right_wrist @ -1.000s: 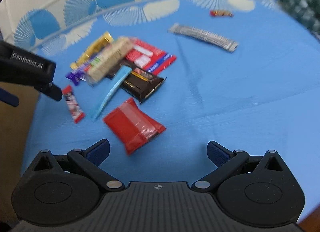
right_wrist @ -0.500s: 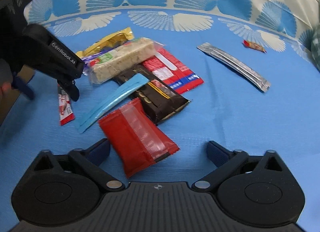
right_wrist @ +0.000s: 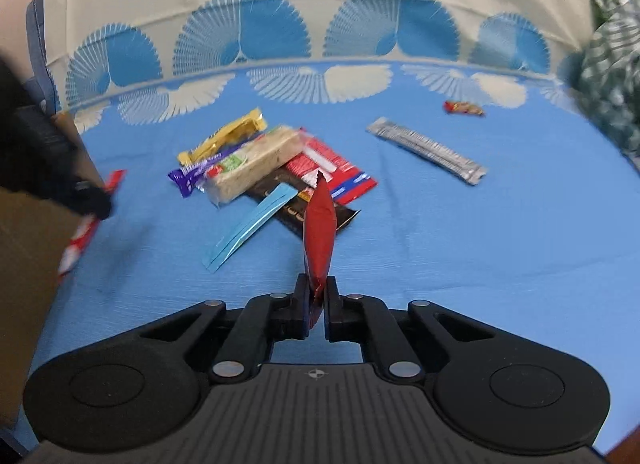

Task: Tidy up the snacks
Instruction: 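Carry the Nescafé stick and red bar over the cardboard box with both tools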

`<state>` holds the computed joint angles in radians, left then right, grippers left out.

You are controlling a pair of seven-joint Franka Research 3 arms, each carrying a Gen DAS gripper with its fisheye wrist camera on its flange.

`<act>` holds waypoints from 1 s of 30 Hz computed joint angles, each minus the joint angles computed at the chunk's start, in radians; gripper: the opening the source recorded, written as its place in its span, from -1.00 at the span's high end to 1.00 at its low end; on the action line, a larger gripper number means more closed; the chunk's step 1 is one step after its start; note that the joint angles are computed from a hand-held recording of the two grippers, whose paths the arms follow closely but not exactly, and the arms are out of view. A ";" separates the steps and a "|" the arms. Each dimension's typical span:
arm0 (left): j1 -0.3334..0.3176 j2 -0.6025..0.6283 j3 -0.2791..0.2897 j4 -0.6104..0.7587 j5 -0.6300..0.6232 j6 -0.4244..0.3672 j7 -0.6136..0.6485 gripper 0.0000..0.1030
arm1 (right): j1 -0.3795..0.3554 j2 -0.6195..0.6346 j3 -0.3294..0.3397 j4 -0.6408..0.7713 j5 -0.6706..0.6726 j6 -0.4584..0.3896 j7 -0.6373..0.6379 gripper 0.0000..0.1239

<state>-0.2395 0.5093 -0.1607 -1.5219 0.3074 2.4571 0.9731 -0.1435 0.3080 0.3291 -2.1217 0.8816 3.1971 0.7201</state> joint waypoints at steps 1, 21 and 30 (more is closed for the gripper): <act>0.008 -0.061 -0.005 -0.075 -0.004 0.025 -0.001 0.78 | -0.005 -0.024 0.006 -0.018 0.012 0.001 0.005 0.91; 0.084 -1.104 -0.023 -1.040 0.077 -0.008 -0.096 0.77 | 0.169 -0.905 0.086 -0.516 0.516 -0.395 -0.111 0.90; 0.085 -1.309 0.006 -1.188 0.025 0.015 -0.083 0.77 | 0.294 -0.999 0.097 -0.561 0.349 -0.347 0.021 0.90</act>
<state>-0.1543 -0.7994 -0.1550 -2.7095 0.3327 2.4719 0.8899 0.1505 -0.6906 0.4265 -2.6825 1.2302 2.8498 0.7415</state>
